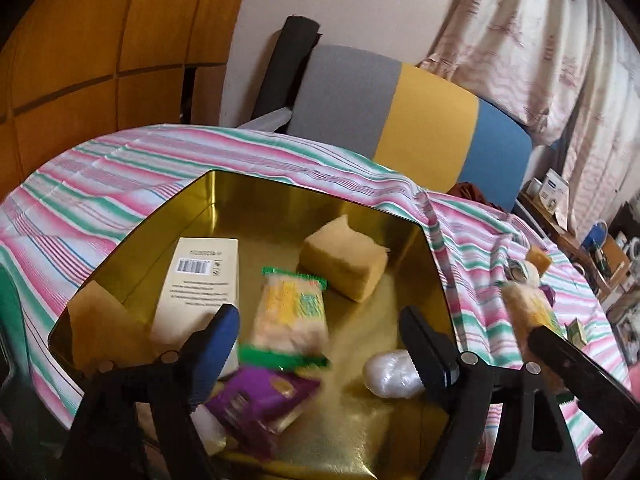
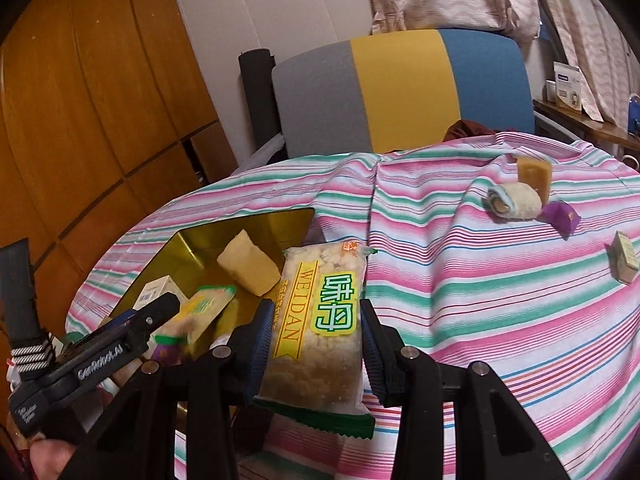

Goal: Organize objects
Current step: 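Carry both WEIDAN packets over the gold tray and open both tools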

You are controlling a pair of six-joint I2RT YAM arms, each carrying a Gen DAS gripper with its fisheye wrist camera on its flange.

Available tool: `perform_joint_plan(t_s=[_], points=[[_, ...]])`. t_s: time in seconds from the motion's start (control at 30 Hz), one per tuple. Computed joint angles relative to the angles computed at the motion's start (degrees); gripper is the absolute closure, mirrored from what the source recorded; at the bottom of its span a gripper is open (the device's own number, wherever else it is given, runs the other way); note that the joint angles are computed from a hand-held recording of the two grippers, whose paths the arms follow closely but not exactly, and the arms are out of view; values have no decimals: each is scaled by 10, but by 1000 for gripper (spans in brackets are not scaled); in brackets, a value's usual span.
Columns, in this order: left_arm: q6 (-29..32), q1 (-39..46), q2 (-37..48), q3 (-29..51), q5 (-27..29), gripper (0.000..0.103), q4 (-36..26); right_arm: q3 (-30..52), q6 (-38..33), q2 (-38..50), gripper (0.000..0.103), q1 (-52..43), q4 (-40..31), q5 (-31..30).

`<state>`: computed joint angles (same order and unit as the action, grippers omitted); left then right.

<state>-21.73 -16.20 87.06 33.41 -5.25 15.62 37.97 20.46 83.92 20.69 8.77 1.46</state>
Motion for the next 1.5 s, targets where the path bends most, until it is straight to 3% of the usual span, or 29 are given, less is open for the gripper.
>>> perform_joint_plan(t_s=[0.4, 1.0, 1.5], points=[[-10, 7, -75, -56, -29, 1, -4, 37, -4, 40, 62, 37, -26, -31], [-72, 96, -127, -71, -45, 0, -70, 130, -25, 142, 61, 124, -62, -46], [-76, 63, -117, -65, -43, 0, -83, 86, 3, 98, 60, 90, -44, -47]])
